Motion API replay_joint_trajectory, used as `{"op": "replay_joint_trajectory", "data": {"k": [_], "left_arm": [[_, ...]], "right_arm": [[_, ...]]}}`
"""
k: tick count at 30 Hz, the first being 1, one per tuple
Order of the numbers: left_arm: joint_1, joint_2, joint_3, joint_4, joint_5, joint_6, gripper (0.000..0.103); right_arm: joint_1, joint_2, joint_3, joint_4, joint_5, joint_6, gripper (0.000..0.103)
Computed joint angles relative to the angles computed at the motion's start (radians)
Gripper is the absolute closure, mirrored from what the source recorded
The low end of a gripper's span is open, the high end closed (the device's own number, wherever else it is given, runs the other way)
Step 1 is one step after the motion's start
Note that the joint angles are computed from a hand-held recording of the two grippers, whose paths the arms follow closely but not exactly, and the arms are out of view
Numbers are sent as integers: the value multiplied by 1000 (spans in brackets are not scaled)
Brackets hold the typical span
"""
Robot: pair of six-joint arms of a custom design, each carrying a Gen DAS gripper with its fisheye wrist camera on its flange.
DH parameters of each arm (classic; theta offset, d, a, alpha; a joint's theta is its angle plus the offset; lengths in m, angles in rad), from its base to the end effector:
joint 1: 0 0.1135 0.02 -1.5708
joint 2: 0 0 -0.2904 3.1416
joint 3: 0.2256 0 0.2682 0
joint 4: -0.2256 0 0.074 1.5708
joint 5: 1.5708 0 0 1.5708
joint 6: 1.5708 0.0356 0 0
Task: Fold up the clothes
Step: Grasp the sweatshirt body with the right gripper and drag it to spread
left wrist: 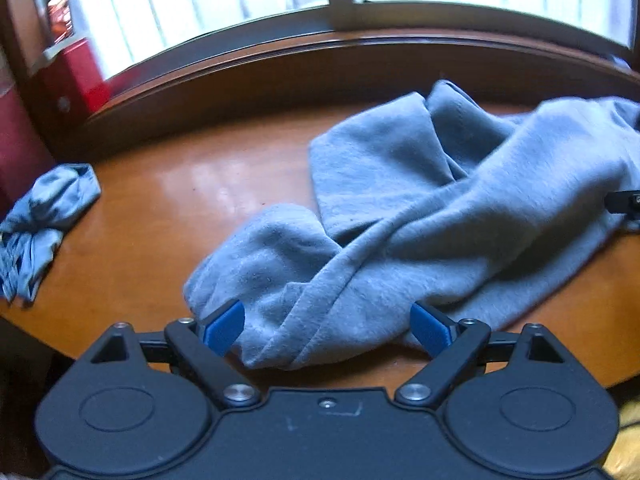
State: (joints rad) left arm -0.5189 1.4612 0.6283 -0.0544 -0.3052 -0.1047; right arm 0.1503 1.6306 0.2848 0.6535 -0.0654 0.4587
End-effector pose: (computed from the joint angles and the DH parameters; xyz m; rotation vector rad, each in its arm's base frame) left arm 0.2455 -0.1279 0.1654 0.3653 2.3772 0.0895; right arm 0.2354 0.0380 0.0920 0.3172 2.2702 0.3944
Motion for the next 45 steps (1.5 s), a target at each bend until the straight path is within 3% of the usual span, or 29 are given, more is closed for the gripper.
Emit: {"op": "replay_joint_trajectory", "data": {"k": [3, 5, 7, 9, 16, 21, 22, 24, 25, 28, 31, 33, 37, 41, 43, 45], "left_arm": [[-16, 31, 27, -27, 12, -2, 14], [-28, 36, 21, -2, 26, 35, 14], [-30, 36, 20, 19, 66, 74, 14], [-29, 35, 21, 35, 119, 109, 14], [-64, 43, 8, 138, 242, 228, 10], [-60, 140, 55, 196, 290, 255, 10], [-55, 176, 77, 194, 287, 255, 15], [-62, 237, 120, 172, 220, 266, 49], [-65, 252, 126, 179, 188, 277, 51], [-40, 227, 114, 197, 189, 275, 83], [-2, 162, 97, 212, 201, 233, 89], [19, 110, 91, 228, 183, 217, 89], [16, 61, 125, 310, 59, 300, 89], [51, 187, 285, 382, 50, 416, 87], [71, 313, 411, 401, 32, 465, 75], [86, 465, 597, 319, -13, 490, 35]], "right_arm": [[25, 25, 16, 25, 26, -13, 32], [52, 16, 24, 19, 49, -15, 41], [68, -11, 21, 17, 78, -27, 61], [66, -41, 10, 28, 85, -5, 100], [16, -73, 19, 183, -31, 160, 100], [45, -18, 81, 301, -1, 157, 100], [55, -12, 96, 301, 14, 152, 100], [60, 6, 113, 324, 14, 168, 100], [60, 16, 119, 340, 7, 182, 100], [57, 14, 106, 379, -6, 197, 100], [69, -29, 68, 394, 27, 148, 100], [61, -70, 37, 411, 24, 143, 100], [44, -122, 34, 401, 17, 108, 100], [0, -17, 162, 411, -12, 30, 100], [-32, 78, 269, 400, -34, -3, 99], [-41, 231, 473, 272, 17, -48, 87]]}}
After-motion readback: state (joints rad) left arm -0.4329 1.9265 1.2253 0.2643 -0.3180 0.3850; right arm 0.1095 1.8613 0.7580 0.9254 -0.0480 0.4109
